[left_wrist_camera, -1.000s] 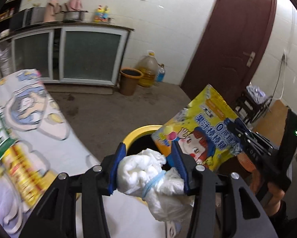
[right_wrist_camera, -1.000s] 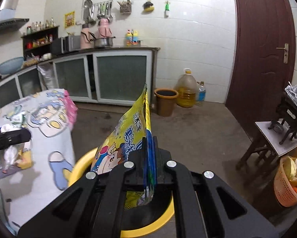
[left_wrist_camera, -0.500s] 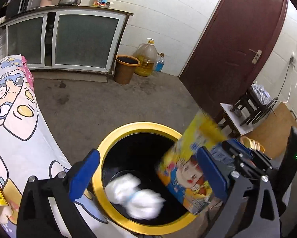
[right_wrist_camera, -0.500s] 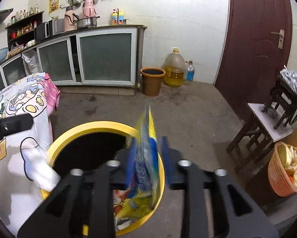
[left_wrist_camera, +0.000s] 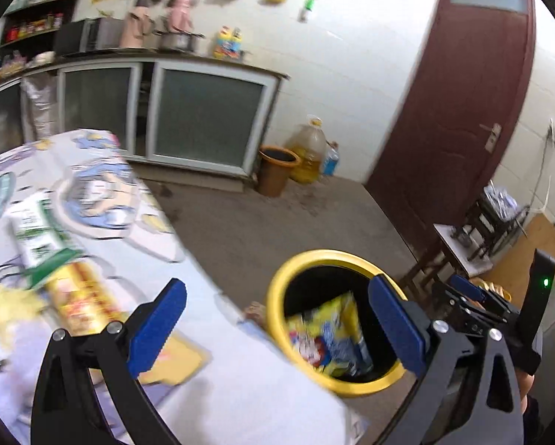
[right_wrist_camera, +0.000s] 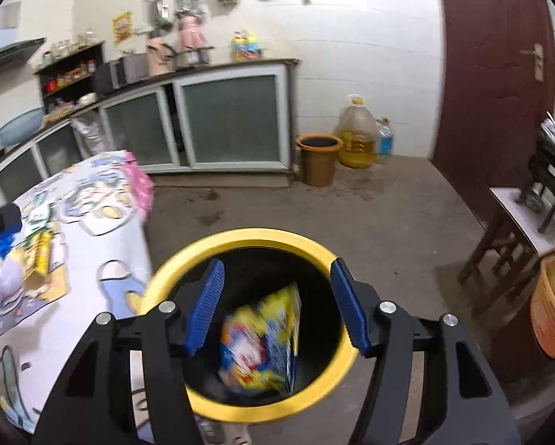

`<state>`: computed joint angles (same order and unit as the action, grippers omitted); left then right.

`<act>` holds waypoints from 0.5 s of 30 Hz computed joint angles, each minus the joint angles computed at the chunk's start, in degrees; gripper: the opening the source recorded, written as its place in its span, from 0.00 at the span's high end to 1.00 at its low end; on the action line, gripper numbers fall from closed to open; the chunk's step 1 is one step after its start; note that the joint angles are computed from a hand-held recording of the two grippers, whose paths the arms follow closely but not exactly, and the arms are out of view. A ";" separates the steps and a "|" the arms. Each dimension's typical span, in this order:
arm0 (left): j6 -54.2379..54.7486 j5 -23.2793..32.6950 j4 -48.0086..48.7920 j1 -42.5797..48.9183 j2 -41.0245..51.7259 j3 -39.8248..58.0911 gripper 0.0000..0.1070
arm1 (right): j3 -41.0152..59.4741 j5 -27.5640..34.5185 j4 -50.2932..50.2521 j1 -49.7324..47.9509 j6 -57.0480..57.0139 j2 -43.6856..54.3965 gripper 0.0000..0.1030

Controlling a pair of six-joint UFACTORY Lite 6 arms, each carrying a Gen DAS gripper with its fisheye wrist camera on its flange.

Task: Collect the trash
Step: 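Carry both items to the yellow bin and open both tools over it, then grasp the white-green milk carton with the left tool while the right tool grasps the yellow-red box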

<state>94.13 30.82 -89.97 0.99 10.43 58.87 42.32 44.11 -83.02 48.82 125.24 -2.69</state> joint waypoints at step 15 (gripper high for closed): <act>4.40 7.80 18.04 46.15 3.32 6.73 0.11 | 37.54 -6.65 4.10 11.84 -18.25 27.93 0.38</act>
